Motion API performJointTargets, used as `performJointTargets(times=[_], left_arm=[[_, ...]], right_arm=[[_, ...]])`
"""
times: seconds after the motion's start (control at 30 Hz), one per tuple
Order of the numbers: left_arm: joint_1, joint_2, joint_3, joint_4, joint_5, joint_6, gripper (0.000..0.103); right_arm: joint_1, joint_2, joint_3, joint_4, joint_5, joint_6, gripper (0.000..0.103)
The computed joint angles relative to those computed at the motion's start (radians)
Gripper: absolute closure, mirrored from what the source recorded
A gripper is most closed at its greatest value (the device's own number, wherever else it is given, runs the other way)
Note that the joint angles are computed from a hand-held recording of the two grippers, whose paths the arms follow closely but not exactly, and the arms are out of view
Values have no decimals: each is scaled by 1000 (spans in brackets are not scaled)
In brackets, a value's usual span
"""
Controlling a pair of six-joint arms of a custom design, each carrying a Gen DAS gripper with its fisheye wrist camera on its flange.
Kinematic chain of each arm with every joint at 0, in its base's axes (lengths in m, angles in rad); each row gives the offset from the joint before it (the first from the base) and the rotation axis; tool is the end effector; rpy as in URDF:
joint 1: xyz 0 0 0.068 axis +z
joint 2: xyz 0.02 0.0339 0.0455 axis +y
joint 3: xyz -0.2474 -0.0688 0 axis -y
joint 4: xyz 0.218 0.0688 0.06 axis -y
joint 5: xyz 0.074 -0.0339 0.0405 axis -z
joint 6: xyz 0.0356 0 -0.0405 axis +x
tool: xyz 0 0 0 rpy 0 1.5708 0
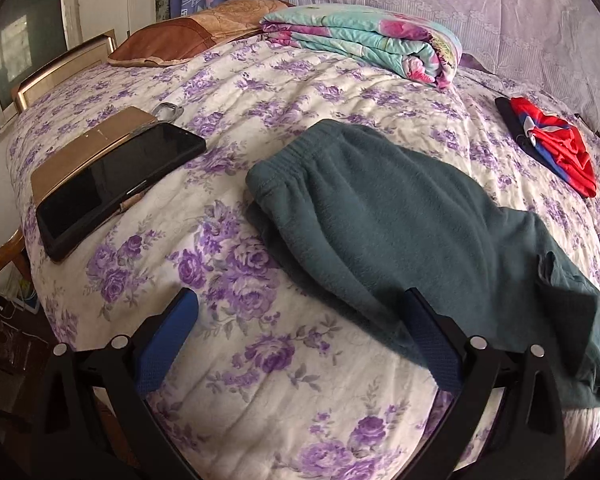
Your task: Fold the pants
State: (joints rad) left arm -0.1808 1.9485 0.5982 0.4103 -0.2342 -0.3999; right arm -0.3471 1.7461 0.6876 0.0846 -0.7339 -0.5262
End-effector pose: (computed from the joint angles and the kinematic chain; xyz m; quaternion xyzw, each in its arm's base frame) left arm 0.2784 -0.0425 0.0561 -0.1392 0.9345 0.0182 0.3270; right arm 0.2702 -0.0724 0.1134 -0.1849 0.8792 0.1947 0.3937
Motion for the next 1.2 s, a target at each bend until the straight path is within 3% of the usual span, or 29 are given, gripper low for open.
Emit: performJointTargets(times=[0.07,0.17,0.27,0.3,0.43,0.5,0.53,0.67,0.73,0.87,0.9,0.97,1.0,1.07,1.13,1.2], left_arm=[[6,23,35,-18,18,-2,4],[20,38,59,-32,42,-11,4],[32,39,69,-49,64,-4,4],[33,42,78,-61,65,-1,4],[38,59,114,-92,67,7,4],[51,65,130,-100,88,1,4],[58,70,138,-100,100,-3,4],[78,108,176,-87,126,-9,4],[88,117,183,-70,141,-13,4],[119,120,177,-32,196,-19,5],[119,115,170,-24,192,-24,7],[114,100,152,-9,168,-35,37],[116,89,145,-8,170,-36,45],[120,60,133,-11,177,-28,72],[105,25,128,-28,173,-9,83],[53,-13,123,-38,85,9,85]], right_arm=[[-26,-13,-2,51,-24,67,51],[50,54,3,181,143,173,51],[159,202,73,108,279,99,50],[183,224,55,153,321,88,49],[98,117,-23,232,184,135,50],[70,80,-47,243,196,113,43],[59,89,-37,218,204,83,37],[3,218,66,88,162,55,34],[-35,223,77,75,86,59,29],[-39,240,89,62,69,58,28],[-39,238,86,64,69,59,28],[-46,225,71,82,62,69,28],[-52,200,37,133,74,93,28],[-66,144,-38,242,105,135,28],[-44,151,-17,204,199,108,24],[-16,191,28,130,255,33,19]])
